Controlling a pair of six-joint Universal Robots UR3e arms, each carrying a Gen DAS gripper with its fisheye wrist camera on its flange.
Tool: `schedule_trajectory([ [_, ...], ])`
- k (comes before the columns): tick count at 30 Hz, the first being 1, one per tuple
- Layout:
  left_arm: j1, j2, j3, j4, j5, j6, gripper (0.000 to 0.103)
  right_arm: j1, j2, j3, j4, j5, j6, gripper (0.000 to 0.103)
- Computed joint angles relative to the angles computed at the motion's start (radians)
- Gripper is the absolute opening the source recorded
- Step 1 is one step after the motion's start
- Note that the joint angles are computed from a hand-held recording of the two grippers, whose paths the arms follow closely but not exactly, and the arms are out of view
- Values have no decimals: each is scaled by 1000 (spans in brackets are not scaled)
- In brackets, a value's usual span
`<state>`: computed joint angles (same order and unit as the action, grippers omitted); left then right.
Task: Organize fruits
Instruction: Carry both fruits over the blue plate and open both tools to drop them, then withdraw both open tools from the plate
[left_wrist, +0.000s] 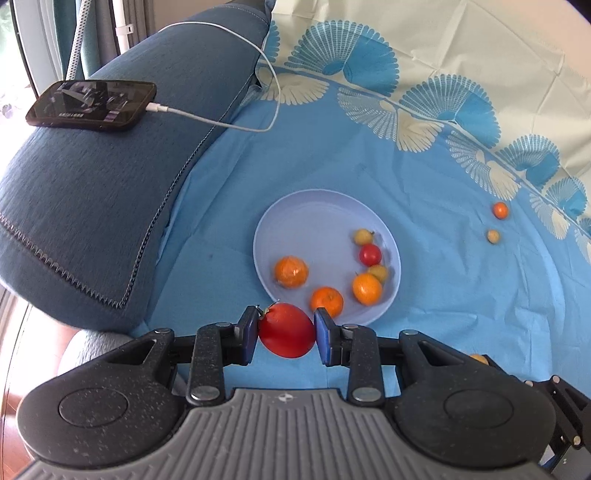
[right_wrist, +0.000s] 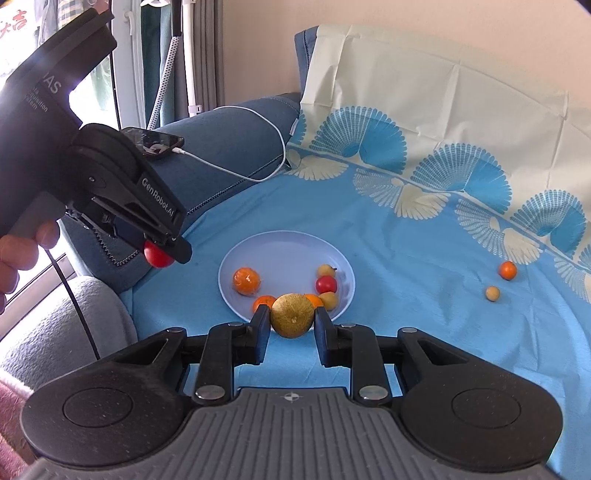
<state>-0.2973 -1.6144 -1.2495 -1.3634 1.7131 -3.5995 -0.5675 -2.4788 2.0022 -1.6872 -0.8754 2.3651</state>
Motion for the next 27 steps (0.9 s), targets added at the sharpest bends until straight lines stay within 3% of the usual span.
schedule_trajectory([
  [5, 26, -140, 105, 24, -1, 26, 36, 209, 241, 48, -385, -136, 212, 27],
  [10, 57, -299, 185, 88, -11, 57, 36, 336, 492, 29, -642, -231, 326, 27],
  [15, 79, -446, 291, 86, -14, 83, 36, 439, 729, -34, -801, -305, 396, 27],
  [21, 87, -556, 360, 90, 8, 121, 36, 509, 936, -113, -886, -351, 424, 27],
  [23, 107, -524, 287, 170, -38, 152, 55, 515, 982, -141, -880, -353, 422, 27],
  [24, 118, -501, 248, 213, -61, 164, 83, 513, 996, -154, -873, -347, 423, 28],
  [25, 124, -476, 209, 260, -61, 167, 102, 513, 1005, -164, -873, -345, 431, 39],
  [26, 125, -441, 153, 326, -46, 165, 102, 511, 1004, -169, -874, -343, 436, 55],
  [27, 126, -409, 111, 370, -29, 169, 103, 505, 993, -164, -881, -336, 440, 62],
])
